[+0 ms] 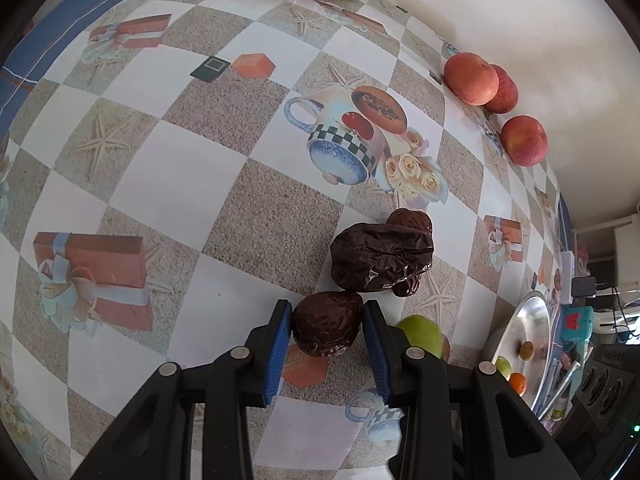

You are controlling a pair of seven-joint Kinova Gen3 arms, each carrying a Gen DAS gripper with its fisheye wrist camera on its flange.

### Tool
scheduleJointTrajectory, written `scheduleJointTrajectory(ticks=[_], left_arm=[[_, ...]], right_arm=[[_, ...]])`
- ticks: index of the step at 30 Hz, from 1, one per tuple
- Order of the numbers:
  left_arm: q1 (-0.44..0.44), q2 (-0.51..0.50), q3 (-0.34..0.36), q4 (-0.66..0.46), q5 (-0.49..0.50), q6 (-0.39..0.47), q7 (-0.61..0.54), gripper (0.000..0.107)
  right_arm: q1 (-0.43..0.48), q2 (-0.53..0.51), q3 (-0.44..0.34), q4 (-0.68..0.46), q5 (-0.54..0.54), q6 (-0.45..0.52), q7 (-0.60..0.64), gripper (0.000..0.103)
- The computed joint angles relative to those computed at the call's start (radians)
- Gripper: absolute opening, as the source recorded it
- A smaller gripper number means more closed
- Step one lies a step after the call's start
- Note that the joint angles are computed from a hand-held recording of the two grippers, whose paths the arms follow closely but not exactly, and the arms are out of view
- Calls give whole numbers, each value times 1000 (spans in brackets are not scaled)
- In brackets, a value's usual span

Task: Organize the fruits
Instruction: 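Carry the date and pear over the steel bowl and open both tools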

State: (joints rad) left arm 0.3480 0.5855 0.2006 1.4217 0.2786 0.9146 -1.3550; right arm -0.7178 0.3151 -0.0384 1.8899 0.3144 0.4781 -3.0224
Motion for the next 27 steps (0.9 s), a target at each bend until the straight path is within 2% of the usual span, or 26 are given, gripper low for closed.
scheduleJointTrajectory(ticks=[4,6,14,20,27], left_arm=[[-4,-8,8,10,14,-4,-6,39],[-7,-16,16,18,26,-11,-14,39],[-13,-59,38,48,70,-48,-59,39],[12,-72,57,47,88,-53,-90,39],[85,-64,90,25,84,-21,-148,39]], right_arm=[[-13,-6,3,-9,13,43,-17,42],[-10,-21,4,9,19,34,-39,42],[-12,-106,-9,68,107,70,-177,42],[16,-173,-59,106,183,143,-279,42],[75,-270,-131,185,225,258,-415,42]])
